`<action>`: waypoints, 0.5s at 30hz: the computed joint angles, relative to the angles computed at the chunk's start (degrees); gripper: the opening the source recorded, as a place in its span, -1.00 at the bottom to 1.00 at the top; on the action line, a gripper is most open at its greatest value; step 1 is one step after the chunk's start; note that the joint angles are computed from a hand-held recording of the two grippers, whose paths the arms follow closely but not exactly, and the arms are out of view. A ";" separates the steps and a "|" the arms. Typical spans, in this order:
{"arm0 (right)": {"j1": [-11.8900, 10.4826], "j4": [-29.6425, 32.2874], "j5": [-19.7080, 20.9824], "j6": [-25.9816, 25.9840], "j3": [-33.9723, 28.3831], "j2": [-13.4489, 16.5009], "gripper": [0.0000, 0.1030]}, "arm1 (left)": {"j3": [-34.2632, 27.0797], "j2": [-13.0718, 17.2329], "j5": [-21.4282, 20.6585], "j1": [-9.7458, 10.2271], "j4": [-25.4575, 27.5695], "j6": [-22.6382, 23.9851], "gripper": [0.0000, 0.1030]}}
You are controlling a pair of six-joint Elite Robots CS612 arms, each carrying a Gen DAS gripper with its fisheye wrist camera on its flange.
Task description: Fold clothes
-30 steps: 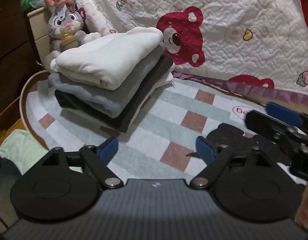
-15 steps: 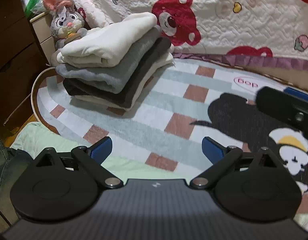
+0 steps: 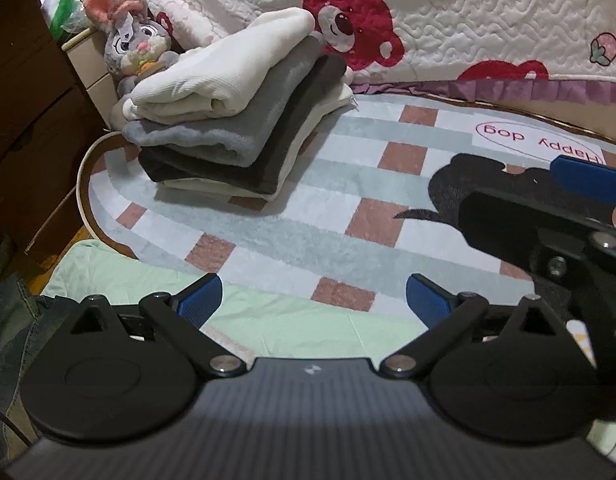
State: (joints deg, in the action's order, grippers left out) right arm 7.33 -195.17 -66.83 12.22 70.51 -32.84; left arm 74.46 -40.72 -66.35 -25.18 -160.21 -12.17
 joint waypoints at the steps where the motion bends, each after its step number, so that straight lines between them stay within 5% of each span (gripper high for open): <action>1: -0.03 0.34 0.33 0.21 0.01 -0.03 0.80 | 0.04 -0.03 0.13 -0.02 0.08 -0.06 0.94; 15: -0.10 2.71 0.47 2.34 0.21 -0.29 0.81 | 0.24 -0.06 -1.42 0.40 -1.10 0.11 0.94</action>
